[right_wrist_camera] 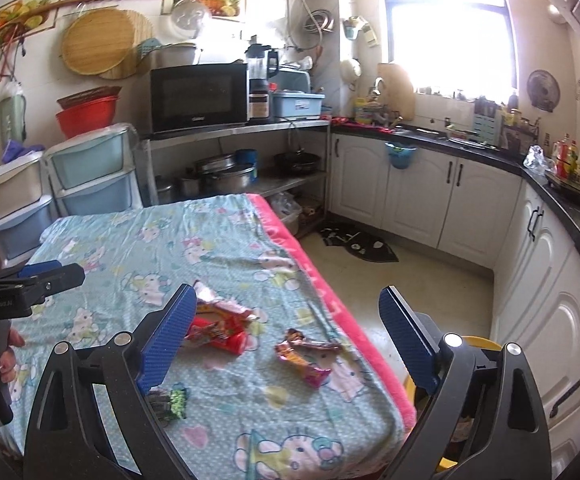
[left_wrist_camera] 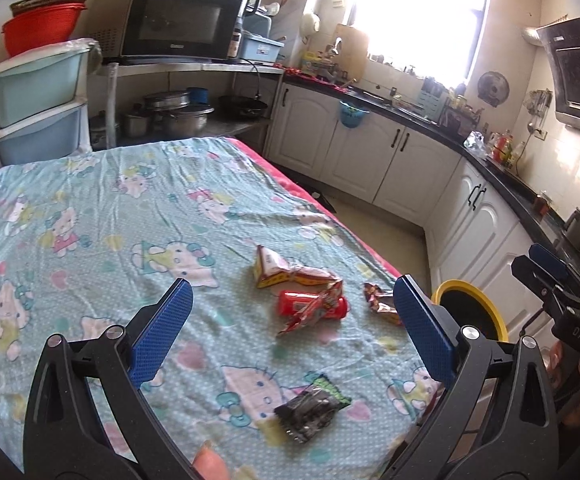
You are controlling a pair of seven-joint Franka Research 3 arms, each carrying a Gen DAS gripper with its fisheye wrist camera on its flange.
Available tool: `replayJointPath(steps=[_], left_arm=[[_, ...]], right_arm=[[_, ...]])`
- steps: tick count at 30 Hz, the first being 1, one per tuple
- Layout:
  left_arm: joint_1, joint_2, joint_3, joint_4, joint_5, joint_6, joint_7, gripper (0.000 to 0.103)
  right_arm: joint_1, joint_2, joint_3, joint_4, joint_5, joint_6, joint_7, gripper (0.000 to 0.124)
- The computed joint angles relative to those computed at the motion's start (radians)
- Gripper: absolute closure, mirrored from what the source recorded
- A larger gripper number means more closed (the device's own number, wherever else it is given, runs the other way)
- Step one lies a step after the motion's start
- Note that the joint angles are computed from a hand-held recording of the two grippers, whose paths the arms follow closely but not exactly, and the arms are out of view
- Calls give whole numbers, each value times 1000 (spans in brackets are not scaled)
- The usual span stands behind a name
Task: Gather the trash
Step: 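Move both open tools back over the remaining trash on the table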
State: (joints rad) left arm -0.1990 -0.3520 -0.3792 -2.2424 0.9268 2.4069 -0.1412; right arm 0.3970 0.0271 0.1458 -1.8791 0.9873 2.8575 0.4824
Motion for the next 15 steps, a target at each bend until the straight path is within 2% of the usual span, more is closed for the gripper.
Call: replayJointPath(steps=[9,15], left_arm=[[-3,-46,3,-58,-46,-23,15,11],[0,-53,12,-93,-69,-8,27,11]], right_arm=[[18,-4,10,-21,-25,-35,-12,34],[26,6,12,-27,-51,-48,-10,34]])
